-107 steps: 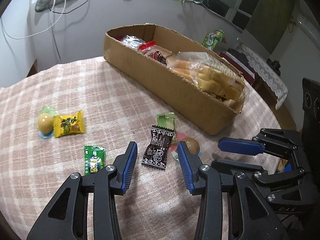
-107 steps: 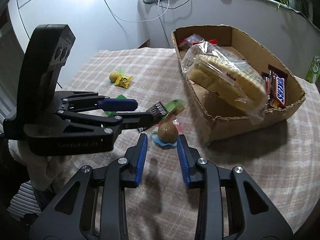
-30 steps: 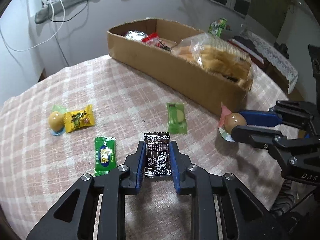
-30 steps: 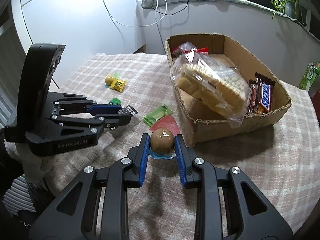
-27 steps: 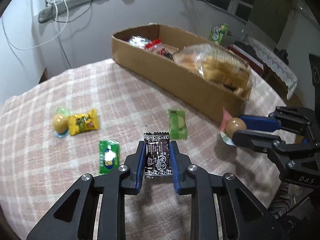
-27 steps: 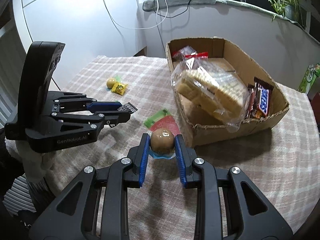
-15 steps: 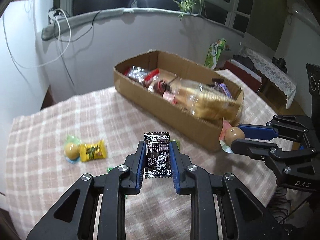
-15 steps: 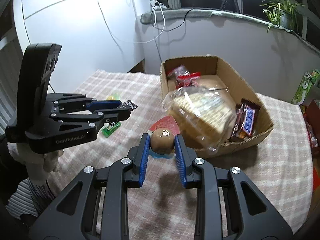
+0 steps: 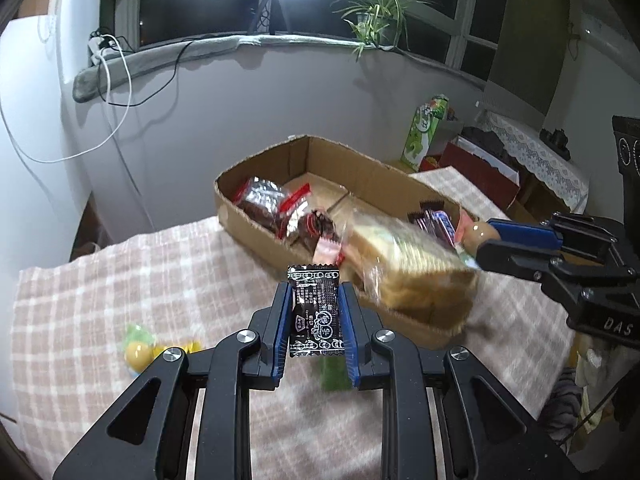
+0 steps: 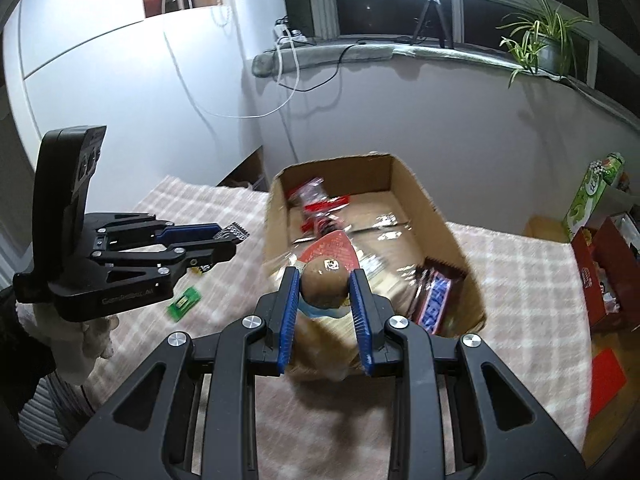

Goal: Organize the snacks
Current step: 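Carry the black packet and chocolate ball into the box and open both grippers, then move both open grippers back to the green candy packets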

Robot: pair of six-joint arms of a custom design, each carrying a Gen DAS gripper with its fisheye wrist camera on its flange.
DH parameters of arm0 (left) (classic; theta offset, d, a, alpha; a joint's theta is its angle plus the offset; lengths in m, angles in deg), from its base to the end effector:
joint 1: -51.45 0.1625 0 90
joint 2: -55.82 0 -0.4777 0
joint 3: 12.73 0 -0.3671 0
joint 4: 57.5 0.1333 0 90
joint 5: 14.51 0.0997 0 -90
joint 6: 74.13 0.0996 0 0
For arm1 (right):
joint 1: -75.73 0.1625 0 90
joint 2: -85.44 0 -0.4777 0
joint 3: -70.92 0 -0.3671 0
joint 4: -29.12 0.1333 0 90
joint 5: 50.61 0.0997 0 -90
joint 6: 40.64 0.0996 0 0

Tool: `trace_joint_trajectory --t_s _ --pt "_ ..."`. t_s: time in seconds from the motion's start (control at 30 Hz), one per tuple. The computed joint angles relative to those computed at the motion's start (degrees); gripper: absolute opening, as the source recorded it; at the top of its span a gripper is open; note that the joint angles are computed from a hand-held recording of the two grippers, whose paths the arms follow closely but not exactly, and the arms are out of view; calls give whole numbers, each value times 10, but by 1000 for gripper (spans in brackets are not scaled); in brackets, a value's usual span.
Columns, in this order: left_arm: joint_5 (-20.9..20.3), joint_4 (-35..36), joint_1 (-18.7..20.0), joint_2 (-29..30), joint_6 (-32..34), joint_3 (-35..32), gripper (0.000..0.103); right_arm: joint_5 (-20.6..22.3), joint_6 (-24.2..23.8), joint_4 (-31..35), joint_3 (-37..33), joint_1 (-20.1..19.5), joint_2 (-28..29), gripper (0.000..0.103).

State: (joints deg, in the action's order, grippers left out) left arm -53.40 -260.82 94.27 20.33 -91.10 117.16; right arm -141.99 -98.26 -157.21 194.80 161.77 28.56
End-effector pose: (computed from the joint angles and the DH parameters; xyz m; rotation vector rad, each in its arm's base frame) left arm -0.2054 -0.4778 0.0470 0.4378 2.3510 -0.9419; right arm 0.0933 -0.5479 0.1867 1.2538 -2.4985 0.6112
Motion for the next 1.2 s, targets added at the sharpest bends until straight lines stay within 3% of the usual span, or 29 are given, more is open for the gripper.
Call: trace_joint_trajectory --t_s 0.5,1.0,1.03,1.1,1.2 --pt "-32 27 57 12 65 -101 22 -36 45 71 -133 6 74 27" --pt "-50 46 74 33 83 -143 22 -52 43 76 -156 0 96 28" --pt "-50 46 74 34 83 -144 22 -52 43 74 -156 0 96 30" --pt "-49 46 73 34 82 -144 22 -51 43 69 -153 -1 94 52" --pt "-46 52 73 34 78 -146 29 -46 40 52 -145 -2 90 64"
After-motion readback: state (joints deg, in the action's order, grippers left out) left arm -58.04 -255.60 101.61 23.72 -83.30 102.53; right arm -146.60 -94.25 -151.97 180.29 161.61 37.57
